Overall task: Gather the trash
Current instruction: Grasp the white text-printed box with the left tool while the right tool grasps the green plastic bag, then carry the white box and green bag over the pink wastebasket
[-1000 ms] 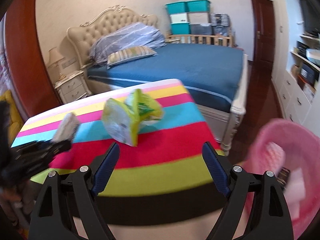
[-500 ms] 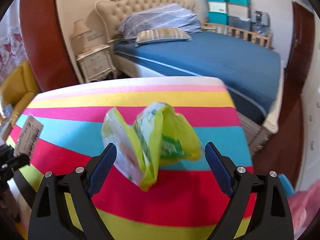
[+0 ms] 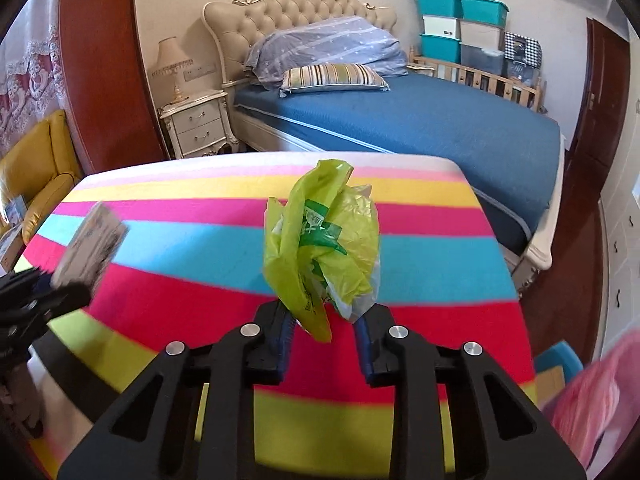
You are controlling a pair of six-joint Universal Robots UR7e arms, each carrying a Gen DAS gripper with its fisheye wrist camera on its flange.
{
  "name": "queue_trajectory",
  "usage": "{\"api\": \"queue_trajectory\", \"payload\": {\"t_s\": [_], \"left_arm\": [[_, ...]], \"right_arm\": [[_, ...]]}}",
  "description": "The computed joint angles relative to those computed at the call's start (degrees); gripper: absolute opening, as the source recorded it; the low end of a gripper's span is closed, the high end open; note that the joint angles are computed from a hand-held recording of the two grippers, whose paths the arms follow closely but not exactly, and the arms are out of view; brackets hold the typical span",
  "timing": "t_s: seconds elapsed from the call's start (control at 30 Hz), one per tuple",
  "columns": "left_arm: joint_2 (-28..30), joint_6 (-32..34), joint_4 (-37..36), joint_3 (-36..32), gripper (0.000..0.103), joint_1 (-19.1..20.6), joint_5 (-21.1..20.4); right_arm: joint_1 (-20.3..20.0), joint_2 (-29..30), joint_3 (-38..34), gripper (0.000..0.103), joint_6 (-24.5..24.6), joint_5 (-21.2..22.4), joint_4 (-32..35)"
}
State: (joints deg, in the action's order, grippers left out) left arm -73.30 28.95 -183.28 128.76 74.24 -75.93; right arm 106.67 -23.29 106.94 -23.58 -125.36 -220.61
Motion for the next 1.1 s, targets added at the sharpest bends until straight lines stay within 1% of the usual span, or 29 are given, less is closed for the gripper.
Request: {"api": "queue_trajectory", "payload": {"t_s": [0.13,0.27,0.37,0.43,0.5,0.7,0.83,0.97,1.1], "left_arm": [[-0.5,0.3,-1.2,0.7,0.030,0.2,-0.7],[-0.7,0.6,-2.6,2.0,0.030,-0.6,0.1],[-1.3,-0.3,-0.3,2.2,0.030,-1.1,0.9],[-1.9,-0.8,1.3,2.6,0.030,-1.4,1.1],[-2.2,-0.4,1.2,3.4,0.030,-1.8,1.3],[-4.0,0.1,1.9,5.5,0.030,-2.4,1.4],[-4.8,0.2,2.1,6.6,0.030,-2.7,1.6],[-5.3,1.0,1.6,7.8,0.030,-2.7,1.2],[-5.6,1.4,1.3,8.9,0.030,-3.3,0.5]], "right_arm": [[2.1,1.5,2.2,0.027,2.6,-2.6,-4.0],[3.9,2.6,4.2,0.027,6.2,-4.3,-6.9],[5.5,3.4,4.8,0.027,6.9,-6.6,-8.5],[6.4,3.7,5.3,0.027,7.8,-7.4,-9.5],[7.2,4.1,6.0,0.027,8.8,-8.2,-10.9],[8.5,5.0,7.1,0.027,9.8,-10.5,-14.1],[8.9,4.9,8.8,0.027,11.0,-10.7,-16.4],[9.5,5.2,10.8,0.027,10.2,-11.1,-20.5],[9.5,5.3,12.7,0.027,10.3,-11.3,-23.0]]}}
